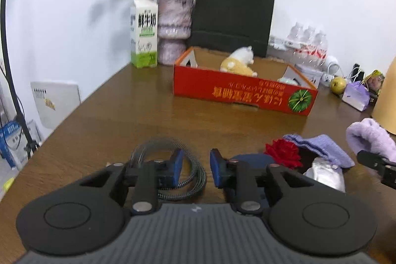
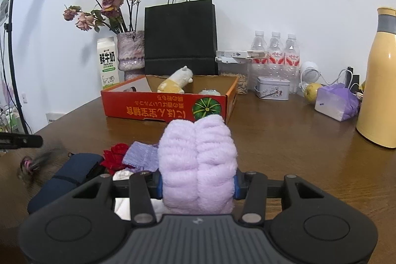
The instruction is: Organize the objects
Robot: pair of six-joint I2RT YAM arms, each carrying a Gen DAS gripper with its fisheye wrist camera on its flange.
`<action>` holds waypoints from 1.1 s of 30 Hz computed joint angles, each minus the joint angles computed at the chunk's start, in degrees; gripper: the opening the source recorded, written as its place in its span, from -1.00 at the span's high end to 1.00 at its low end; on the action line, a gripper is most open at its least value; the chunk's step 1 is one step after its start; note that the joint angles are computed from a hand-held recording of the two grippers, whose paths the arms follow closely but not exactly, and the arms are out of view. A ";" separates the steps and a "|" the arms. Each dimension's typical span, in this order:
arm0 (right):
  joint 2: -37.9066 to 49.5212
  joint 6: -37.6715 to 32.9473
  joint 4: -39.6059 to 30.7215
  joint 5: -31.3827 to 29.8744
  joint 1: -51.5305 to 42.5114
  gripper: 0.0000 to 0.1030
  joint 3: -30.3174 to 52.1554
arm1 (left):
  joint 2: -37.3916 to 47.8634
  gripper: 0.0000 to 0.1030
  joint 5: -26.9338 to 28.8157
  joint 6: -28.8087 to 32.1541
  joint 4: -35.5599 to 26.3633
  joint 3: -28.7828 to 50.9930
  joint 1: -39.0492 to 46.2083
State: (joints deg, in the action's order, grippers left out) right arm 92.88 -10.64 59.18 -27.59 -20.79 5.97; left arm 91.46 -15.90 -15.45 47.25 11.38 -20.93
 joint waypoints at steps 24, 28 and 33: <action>4.48 0.11 -0.37 0.25 -0.23 0.12 1.80 | 11.11 -1.00 2.56 15.16 -14.15 14.36 7.07; 4.58 0.37 -0.83 -0.30 -0.74 0.12 2.11 | 12.39 -1.00 8.87 18.76 -16.67 17.69 10.61; 4.34 0.56 -3.08 -0.79 -0.93 0.12 3.14 | 8.44 -1.00 15.02 19.79 -16.60 16.25 13.32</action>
State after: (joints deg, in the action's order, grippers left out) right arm 97.21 -10.08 56.10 -28.37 -21.72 9.11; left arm 99.91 -0.88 4.35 30.65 27.63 -7.61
